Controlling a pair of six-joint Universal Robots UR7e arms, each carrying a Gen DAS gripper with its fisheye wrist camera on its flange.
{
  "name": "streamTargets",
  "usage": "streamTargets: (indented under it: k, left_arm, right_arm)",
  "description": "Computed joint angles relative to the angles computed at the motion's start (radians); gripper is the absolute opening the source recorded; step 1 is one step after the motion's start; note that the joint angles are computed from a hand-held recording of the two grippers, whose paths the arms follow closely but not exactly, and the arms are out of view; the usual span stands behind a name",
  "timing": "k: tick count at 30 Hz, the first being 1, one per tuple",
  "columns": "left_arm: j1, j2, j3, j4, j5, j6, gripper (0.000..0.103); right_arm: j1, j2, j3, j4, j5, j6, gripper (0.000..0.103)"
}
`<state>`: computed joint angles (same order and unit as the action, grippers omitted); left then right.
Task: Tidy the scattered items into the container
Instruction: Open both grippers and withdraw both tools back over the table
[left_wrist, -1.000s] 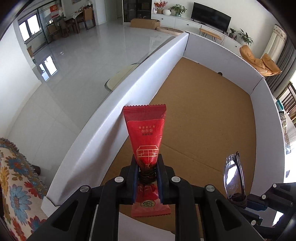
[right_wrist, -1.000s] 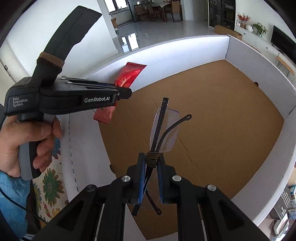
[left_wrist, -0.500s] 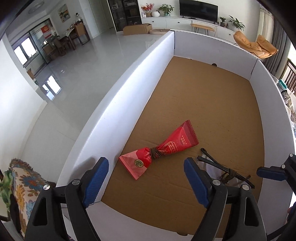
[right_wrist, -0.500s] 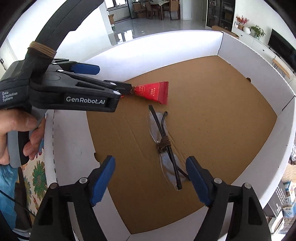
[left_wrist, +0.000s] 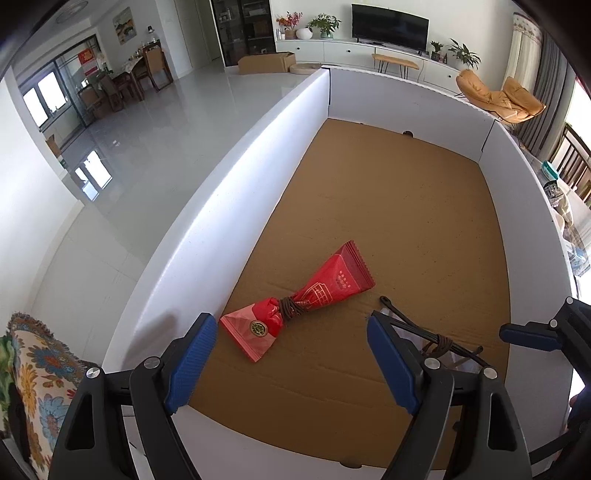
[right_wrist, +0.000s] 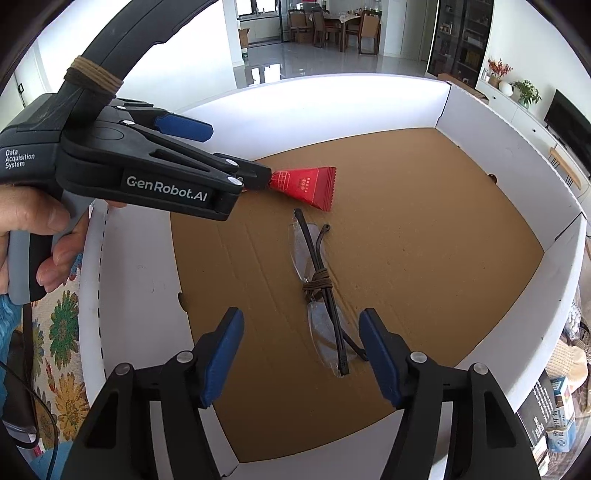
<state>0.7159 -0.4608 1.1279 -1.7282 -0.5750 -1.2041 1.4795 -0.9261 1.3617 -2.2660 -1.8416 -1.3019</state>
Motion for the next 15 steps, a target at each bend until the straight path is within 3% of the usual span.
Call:
streamTargets:
  k: [2, 4, 10, 15]
  left_arm:
    - [-0.004, -0.005, 0.021, -0.042, 0.014, 0.004, 0.083]
    - [-0.014, -0.016, 0.057, -0.102, 0.038, 0.005, 0.083]
    - [-0.037, -0.048, 0.109, -0.201, 0.067, 0.000, 0.086]
    - [-0.064, -0.043, 0.097, -0.212, 0.075, -0.003, 0.087]
  right_arm:
    - [-0.002, -0.012, 0.004, -0.017, 0.027, 0.010, 0.090]
    - [-0.016, -0.029, -0.030, 0.067, 0.103, 0.043, 0.103]
    - [-0.037, -0.082, -0.051, 0.037, 0.238, 0.047, 0.103]
    - [-0.101, -0.122, -0.083, -0.015, 0.326, 0.050, 0.103]
